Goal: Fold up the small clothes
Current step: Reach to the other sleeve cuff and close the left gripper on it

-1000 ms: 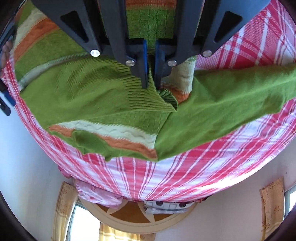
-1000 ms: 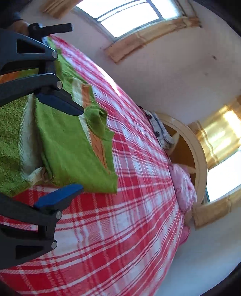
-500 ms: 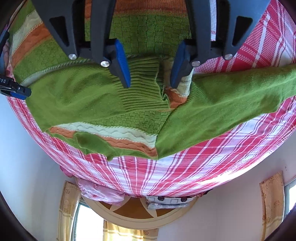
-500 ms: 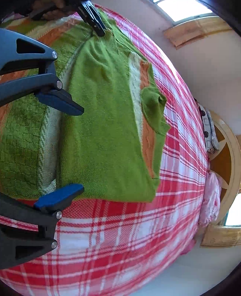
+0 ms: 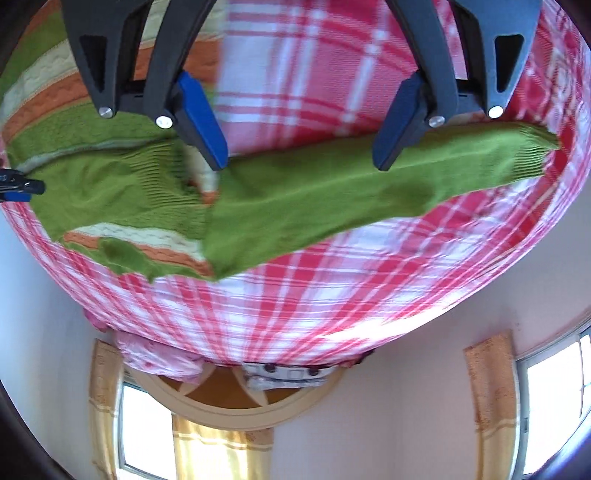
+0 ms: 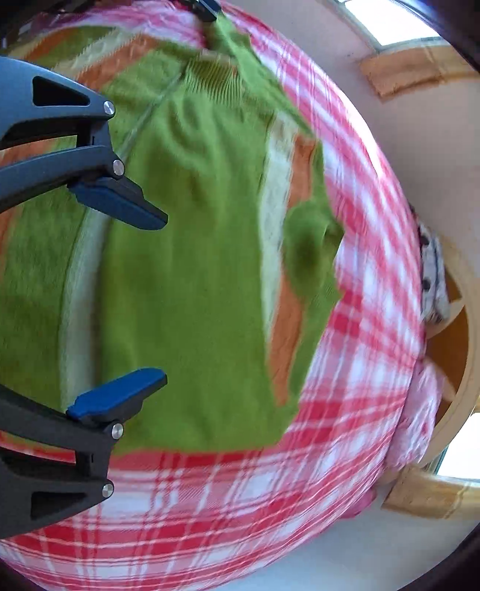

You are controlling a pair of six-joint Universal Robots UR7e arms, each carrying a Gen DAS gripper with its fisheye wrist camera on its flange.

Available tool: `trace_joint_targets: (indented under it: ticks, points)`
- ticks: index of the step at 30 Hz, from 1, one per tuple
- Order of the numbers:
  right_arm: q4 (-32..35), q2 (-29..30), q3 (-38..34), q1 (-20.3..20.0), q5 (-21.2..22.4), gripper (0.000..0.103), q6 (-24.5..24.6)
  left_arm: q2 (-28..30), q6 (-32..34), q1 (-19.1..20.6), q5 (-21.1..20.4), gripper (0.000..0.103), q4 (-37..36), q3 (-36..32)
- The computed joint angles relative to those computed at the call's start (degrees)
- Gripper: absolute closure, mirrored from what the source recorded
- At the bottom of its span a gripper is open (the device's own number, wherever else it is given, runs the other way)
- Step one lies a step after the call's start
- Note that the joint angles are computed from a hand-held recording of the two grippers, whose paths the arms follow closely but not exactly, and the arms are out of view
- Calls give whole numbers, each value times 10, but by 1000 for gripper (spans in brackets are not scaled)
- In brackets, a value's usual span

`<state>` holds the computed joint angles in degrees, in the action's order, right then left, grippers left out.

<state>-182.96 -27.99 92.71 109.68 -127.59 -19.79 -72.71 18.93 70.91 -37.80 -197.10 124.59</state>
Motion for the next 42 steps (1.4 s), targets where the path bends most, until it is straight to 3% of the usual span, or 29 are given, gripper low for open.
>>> trace_joint_targets:
  ticks: [3, 8, 11, 17, 21, 25, 31, 33, 35, 37, 42]
  points:
    - [8, 26, -25, 15, 29, 25, -17, -19, -27, 22, 21, 20, 19, -3]
    - [45, 87, -82, 27, 26, 24, -8, -40, -38, 54, 44, 20, 3, -3]
    - [0, 121, -90, 45, -14, 21, -49, -62, -50, 76, 49, 20, 16, -1]
    - [-48, 93, -31, 34, 27, 21, -57, -103, -68, 113, 63, 20, 16, -7]
    - [-63, 99, -32, 31, 33, 21, -65, -123, -100, 131, 62, 20, 22, -8]
    - [-81, 104, -35, 28, 38, 20, -76, -141, -156, 149, 31, 20, 56, -8]
    - [-92, 102, -28, 26, 43, 20, -77, -157, -278, 182, -79, 21, 80, -14]
    - [-96, 102, -27, 26, 43, 20, -78, -151, -291, 189, -96, 22, 80, -20]
    - [-98, 102, -27, 26, 44, 19, -78, -146, -297, 196, -115, 33, 78, -24]
    - [-99, 102, -26, 26, 44, 19, -78, -144, -314, 206, -140, 37, 88, -29]
    - [-100, 102, -26, 26, 44, 19, -79, -131, -310, 210, -143, 37, 73, -37]
